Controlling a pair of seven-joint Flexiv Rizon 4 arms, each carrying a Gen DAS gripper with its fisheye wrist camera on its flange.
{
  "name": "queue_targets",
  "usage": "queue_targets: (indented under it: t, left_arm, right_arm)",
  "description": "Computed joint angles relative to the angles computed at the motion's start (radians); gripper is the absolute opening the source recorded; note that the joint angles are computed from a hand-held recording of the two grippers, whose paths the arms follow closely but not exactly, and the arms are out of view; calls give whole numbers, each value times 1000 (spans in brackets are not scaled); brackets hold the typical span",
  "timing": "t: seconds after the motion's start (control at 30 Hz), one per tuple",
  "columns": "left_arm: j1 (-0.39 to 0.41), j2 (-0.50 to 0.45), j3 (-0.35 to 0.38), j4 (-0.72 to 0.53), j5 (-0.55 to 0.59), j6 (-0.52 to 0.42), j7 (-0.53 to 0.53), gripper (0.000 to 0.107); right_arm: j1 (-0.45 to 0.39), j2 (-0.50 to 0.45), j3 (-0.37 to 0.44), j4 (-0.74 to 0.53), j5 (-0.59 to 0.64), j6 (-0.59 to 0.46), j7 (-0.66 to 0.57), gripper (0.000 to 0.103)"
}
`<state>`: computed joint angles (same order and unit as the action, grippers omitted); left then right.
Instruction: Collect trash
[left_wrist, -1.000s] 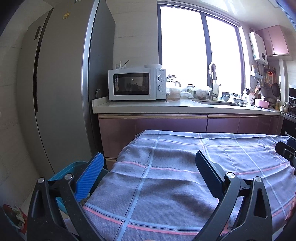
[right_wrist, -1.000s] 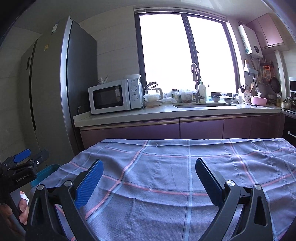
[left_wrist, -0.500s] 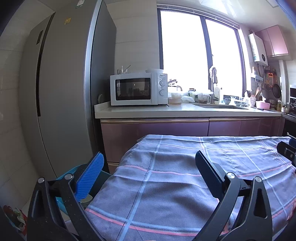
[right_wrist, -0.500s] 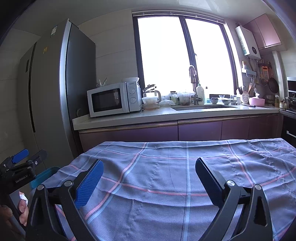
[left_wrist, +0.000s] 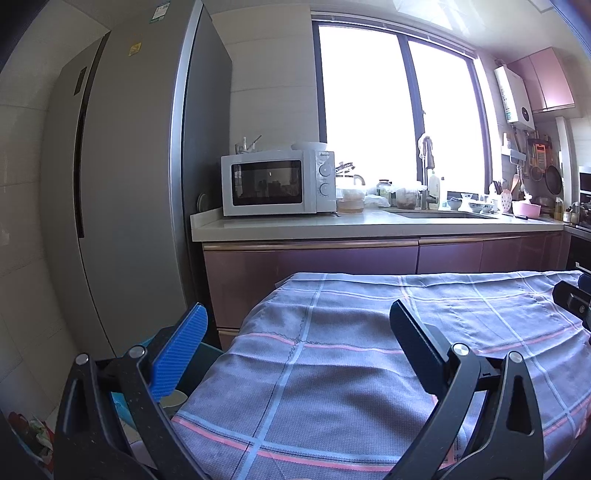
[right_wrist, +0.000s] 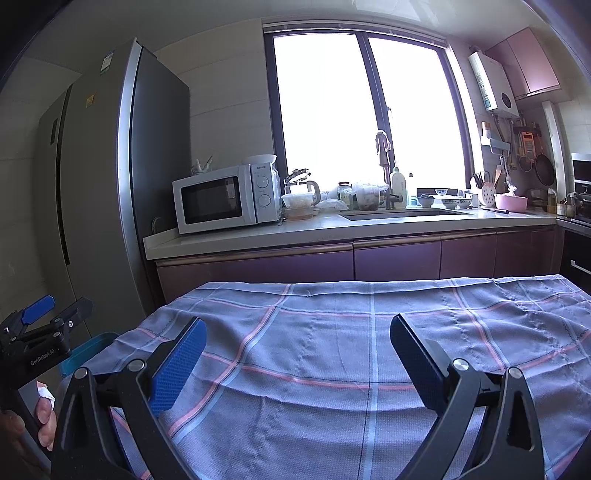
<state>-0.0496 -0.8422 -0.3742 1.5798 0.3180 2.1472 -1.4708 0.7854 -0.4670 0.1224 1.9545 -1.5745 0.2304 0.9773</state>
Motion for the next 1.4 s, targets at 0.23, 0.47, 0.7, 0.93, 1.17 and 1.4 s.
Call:
queue_targets:
  t: [0.23, 0.47, 0.7, 0.93, 1.17, 1.4]
  left_arm:
    - [-6, 1, 9, 2, -6, 8, 0, 97]
    - [-17, 7, 23, 5, -21, 11, 1, 97]
    - [-17, 8, 23, 6, -21, 10, 0, 97]
    - [-16, 8, 20, 2, -22, 6, 0, 97]
    - [-19, 8, 24, 2, -27, 7, 2, 97]
    - [-22, 10, 27, 4, -33, 7, 4, 97]
  right_arm:
    - [-2, 0, 0, 0, 0, 2, -2, 96]
    - [-1, 5, 2, 7, -1, -6, 1, 96]
    - [-9, 9, 3, 11, -2, 1, 1, 96]
    - [-11, 11, 3, 14, -4, 0, 1, 96]
    - [-13, 15, 5, 18, -6, 1, 2, 96]
    - [-17, 17, 5, 19, -9, 4, 3, 96]
